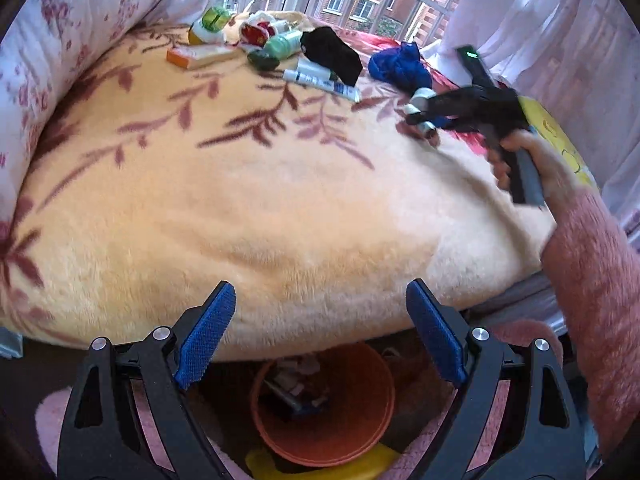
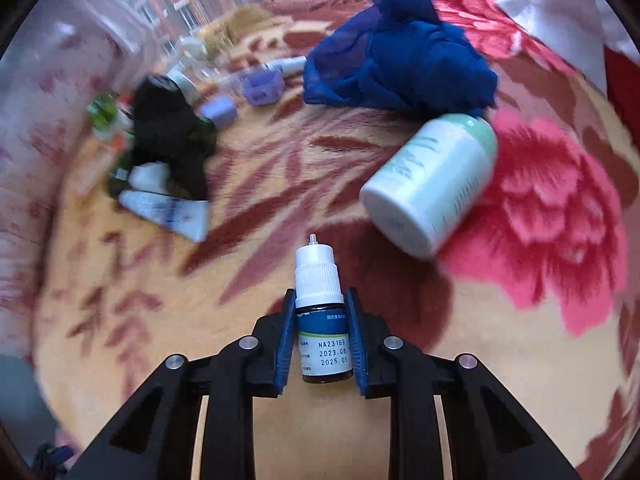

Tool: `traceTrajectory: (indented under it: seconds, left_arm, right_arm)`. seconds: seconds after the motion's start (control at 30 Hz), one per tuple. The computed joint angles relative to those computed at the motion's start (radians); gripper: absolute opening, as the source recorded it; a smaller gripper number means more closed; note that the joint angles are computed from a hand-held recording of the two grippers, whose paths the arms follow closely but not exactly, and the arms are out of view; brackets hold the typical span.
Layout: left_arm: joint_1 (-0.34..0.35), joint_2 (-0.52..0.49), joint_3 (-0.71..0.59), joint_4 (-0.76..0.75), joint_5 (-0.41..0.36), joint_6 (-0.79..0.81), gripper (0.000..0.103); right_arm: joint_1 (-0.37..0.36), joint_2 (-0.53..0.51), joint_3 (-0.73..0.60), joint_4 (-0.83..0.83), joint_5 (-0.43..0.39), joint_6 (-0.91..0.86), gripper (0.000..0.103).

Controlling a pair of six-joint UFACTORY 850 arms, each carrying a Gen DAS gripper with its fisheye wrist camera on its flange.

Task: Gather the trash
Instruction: 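Grasp the small eye-drop bottle with the right gripper while the left grasps a black sock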

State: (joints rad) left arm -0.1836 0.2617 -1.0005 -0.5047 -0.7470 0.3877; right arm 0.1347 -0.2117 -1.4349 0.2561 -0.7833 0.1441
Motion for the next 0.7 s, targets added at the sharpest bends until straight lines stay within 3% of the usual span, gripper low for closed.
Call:
traceTrajectory:
  seconds: [0.2, 0.3, 0.37, 0.43, 0.53, 0.7]
  left_arm:
    - [-0.065, -0.184, -0.203, 0.146, 0.053, -0.111, 0.085]
    - [-0.128, -0.344, -0.364, 0.379, 0.097, -0.238, 0.085]
    - [-0.141, -0.45, -0.479, 0.425, 0.057, -0.275, 0.085]
    - [-0.135, -0.571, -0.633, 0.34, -0.046, -0.339, 0.085]
    - [-0.166, -0.695, -0.808, 0.428, -0.075, -0.454, 0.085]
    - [-0.202, -1.042, -1.324, 0.573, -0.276, -0.619, 0.085]
  right_arm:
    - [-0.022, 0.271, 0.258, 0.404, 0.161, -0.235, 0.024]
    - [0.0, 0.367, 0.342, 0.462, 0.236, -0.269, 0.025]
    - [0.013, 0.407, 0.377, 0.444, 0.287, -0.251, 0.025]
    - [0.019, 0.423, 0.396, 0.487, 0.317, -0.28, 0.025]
    - [0.023, 0.418, 0.397, 0.535, 0.329, -0.33, 0.025]
    - [0.023, 0.432, 0.411, 0.631, 0.33, -0.451, 0.025]
